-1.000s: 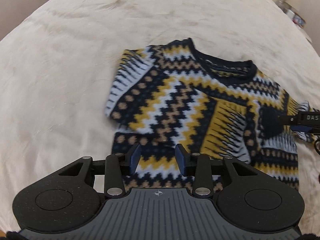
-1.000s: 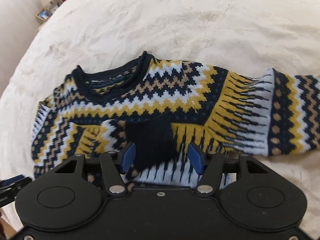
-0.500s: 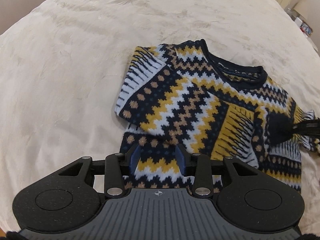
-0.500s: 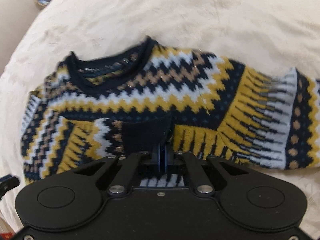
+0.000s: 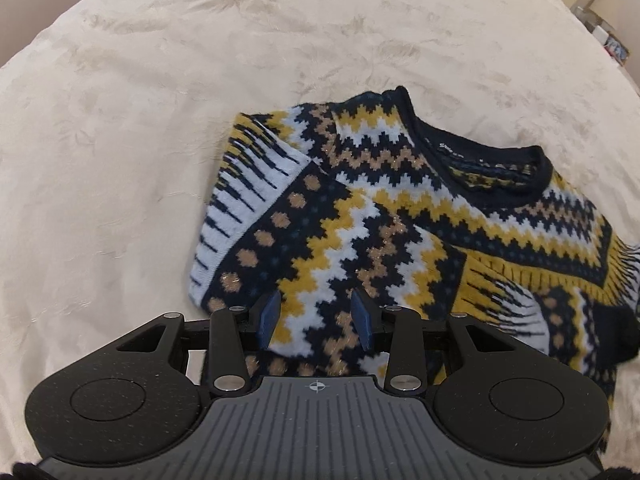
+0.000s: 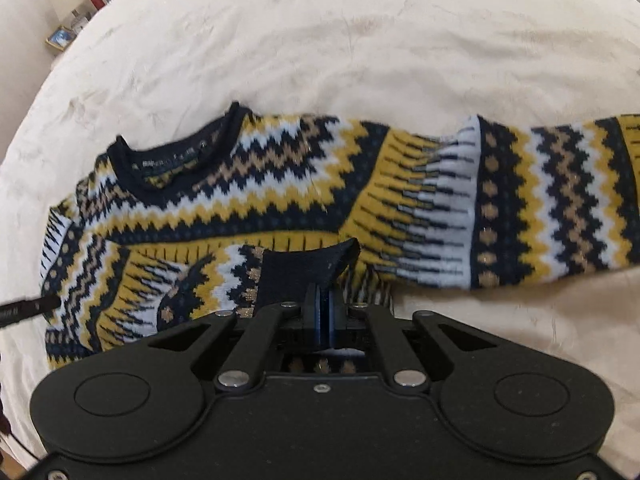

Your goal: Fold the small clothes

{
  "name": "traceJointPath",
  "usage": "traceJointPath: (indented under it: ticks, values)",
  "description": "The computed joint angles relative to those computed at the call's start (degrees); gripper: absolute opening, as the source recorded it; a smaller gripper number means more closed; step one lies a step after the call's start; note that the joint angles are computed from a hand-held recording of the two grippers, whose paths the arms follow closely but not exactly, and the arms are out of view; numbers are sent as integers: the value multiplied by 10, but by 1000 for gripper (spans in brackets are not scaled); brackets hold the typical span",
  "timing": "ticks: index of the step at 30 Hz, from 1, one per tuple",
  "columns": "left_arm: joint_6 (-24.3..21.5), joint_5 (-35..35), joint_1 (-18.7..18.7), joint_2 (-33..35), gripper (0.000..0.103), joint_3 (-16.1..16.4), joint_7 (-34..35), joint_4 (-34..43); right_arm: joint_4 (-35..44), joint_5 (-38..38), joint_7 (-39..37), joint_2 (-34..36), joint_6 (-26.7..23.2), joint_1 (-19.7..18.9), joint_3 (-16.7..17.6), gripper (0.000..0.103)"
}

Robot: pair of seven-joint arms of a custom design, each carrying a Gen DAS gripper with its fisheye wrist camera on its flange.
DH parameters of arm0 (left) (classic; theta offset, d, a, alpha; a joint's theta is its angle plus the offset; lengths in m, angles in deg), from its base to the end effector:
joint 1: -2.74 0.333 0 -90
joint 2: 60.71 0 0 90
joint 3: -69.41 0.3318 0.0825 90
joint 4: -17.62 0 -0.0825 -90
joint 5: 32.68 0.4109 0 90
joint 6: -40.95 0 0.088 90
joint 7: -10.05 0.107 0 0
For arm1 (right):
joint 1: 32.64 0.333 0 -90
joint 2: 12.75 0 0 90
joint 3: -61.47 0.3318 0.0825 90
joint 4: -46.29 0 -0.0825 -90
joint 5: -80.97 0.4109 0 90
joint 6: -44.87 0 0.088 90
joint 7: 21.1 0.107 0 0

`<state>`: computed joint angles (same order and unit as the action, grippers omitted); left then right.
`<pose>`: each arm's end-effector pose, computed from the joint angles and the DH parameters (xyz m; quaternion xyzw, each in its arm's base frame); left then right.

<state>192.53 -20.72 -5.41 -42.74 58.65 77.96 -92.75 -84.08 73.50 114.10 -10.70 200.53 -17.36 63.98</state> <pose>0.6412 -0.2166 0.3727 -0.6610 0.7208 -0.1698 0.1214 0.5472 0.1804 0.3816 -0.5526 0.8079 -0.0834 0.1867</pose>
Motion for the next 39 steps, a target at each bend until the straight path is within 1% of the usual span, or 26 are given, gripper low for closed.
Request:
traceJointPath:
  ticks: [2,4,7,9,10,12,14,18,19,20,21,22,24,27,29,32,35,37,39]
  values:
    - [-12,8,-5,10,38,2,-2,9,9,25,-22,8,-26,1,3,10]
    - [-25,18,-10,20,38,5,-5,16,17,27,-28,13,-50,4,4,10]
    - [-33,27,-12,32,39,6,-5,21,15,31,-34,8,-55,7,4,10]
    - [-33,32,-13,38,41,6,-2,24,13,40,-38,6,-50,6,3,15]
    - [-33,35,-14,41,42,6,-1,25,10,44,-38,4,-47,5,3,19]
    - [-30,43,-17,44,45,8,-2,25,3,46,-28,-1,-36,3,1,19]
    - [-24,55,-22,43,47,13,-10,21,2,32,-6,-2,-32,2,0,20]
    - [-3,81,-32,40,51,24,-47,10,5,-23,41,-3,-18,2,0,20]
    - [1,88,-35,39,51,26,-58,8,8,-38,53,-1,-10,3,0,22]
    - [2,95,-37,38,52,28,-66,6,11,-47,59,2,-1,5,1,28]
    - [1,97,-37,37,53,27,-68,5,15,-55,63,7,12,7,2,32]
    - [-3,95,-34,37,54,23,-63,7,18,-57,61,13,27,11,4,38]
    - [-18,83,-26,41,55,15,-47,16,32,-38,30,31,50,18,9,40]
    - [-48,47,-9,42,55,-2,-3,33,55,4,-44,62,60,29,17,40]
    - [-46,31,-6,41,54,-3,-2,35,70,28,-83,83,53,39,17,41]
    - [-33,16,-4,16,54,-3,-7,12,92,45,-117,111,14,54,9,42]
    - [-18,7,-3,-16,54,-5,-9,-20,82,57,-136,115,32,60,2,42]
    - [-15,-4,-1,-35,54,-8,-5,-37,73,86,-161,107,41,54,6,43]
    - [-13,-19,0,-53,54,-12,-1,-51,56,120,-180,93,64,47,10,45]
